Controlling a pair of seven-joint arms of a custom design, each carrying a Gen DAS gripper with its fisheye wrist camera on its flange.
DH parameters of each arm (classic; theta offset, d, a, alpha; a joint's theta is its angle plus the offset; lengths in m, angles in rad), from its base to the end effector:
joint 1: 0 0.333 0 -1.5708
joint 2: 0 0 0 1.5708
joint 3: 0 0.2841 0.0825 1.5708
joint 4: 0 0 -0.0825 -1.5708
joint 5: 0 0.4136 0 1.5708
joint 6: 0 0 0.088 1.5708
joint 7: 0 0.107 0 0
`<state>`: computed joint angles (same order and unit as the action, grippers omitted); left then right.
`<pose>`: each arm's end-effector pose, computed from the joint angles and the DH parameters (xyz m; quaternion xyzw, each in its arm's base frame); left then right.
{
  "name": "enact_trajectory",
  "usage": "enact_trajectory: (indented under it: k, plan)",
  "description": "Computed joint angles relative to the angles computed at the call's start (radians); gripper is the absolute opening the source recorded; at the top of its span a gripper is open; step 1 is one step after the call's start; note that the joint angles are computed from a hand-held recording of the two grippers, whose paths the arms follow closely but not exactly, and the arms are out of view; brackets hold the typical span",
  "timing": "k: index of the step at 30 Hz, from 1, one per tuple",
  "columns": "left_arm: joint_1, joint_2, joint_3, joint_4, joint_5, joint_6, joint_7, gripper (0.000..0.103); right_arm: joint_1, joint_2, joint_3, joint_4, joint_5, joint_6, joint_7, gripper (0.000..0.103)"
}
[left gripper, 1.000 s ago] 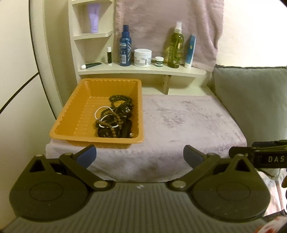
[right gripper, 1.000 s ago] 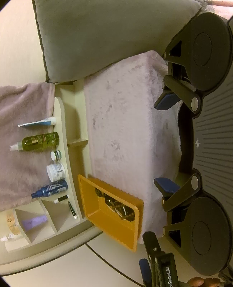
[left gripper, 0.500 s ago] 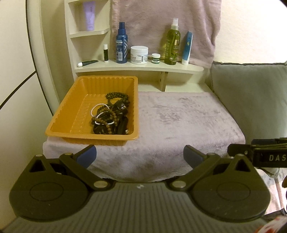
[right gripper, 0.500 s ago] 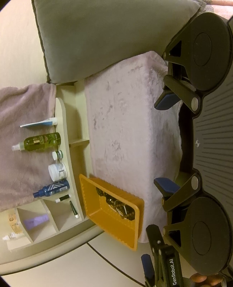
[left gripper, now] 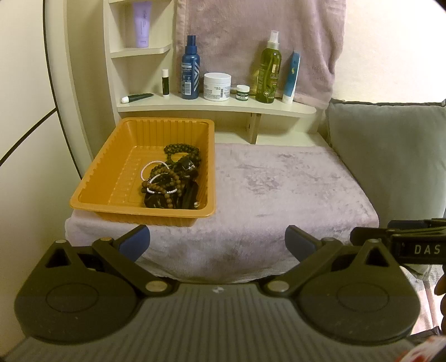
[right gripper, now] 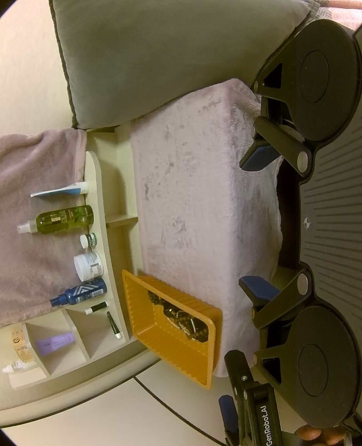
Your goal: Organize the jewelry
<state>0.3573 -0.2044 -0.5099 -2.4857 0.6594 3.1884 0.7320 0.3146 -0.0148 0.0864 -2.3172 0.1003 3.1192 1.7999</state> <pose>0.5037 -0.1364 0.3903 -0.6333 0.6483 -0.3234 0.2720 0.5365 0.2182 0.3939 -0.6722 0.6248 -0.1616 0.3628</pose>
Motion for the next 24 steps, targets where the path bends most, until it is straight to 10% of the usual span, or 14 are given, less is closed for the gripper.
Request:
enact_trajectory:
  k: [24]
  plan:
    - [-0.005, -0.001, 0.005, -0.002, -0.006, 0.002, 0.007, 0.102, -0.001, 0.003, 0.0, 0.0, -0.009, 0.004, 0.008, 0.082]
